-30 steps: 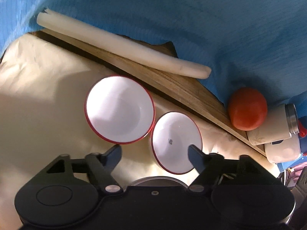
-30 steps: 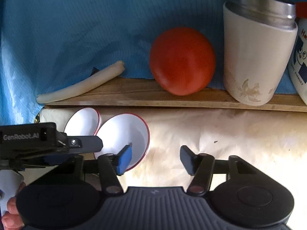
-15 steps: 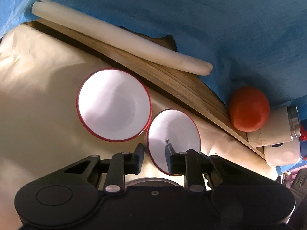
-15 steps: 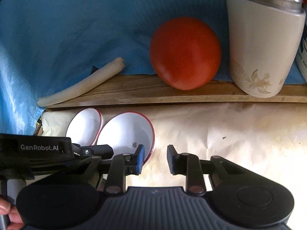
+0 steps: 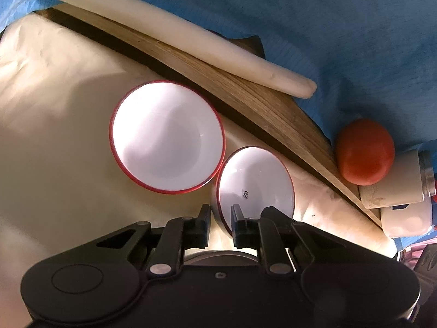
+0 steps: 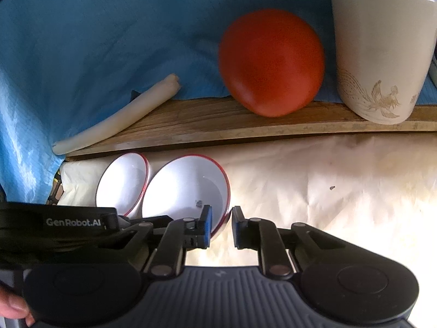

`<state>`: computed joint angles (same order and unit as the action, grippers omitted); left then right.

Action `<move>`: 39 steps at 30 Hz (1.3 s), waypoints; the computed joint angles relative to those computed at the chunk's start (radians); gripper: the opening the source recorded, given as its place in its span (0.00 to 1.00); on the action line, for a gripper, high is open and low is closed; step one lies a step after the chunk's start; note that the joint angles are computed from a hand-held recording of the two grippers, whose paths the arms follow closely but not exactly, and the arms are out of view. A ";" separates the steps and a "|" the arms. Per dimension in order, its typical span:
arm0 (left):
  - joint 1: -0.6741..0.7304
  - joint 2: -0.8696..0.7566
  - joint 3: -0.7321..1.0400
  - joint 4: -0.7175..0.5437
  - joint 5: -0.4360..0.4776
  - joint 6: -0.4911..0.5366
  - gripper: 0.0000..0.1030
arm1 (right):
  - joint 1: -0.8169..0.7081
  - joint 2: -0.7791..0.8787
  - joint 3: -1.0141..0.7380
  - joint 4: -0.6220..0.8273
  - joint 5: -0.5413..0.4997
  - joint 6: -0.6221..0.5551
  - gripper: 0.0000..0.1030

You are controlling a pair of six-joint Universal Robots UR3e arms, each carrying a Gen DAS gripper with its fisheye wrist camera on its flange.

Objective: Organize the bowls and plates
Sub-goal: 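Lift the white bowl with both tools and carry it to the plate stack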

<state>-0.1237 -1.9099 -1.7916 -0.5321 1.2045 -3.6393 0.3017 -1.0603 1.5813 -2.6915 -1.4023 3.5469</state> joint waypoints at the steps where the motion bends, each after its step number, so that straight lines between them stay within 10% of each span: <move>1: -0.003 0.001 0.001 0.001 0.005 0.005 0.15 | 0.003 -0.001 0.002 -0.002 -0.005 0.001 0.15; 39: -0.095 0.218 -0.126 0.077 0.035 0.041 0.12 | 0.021 -0.314 0.309 -0.166 -0.110 0.043 0.12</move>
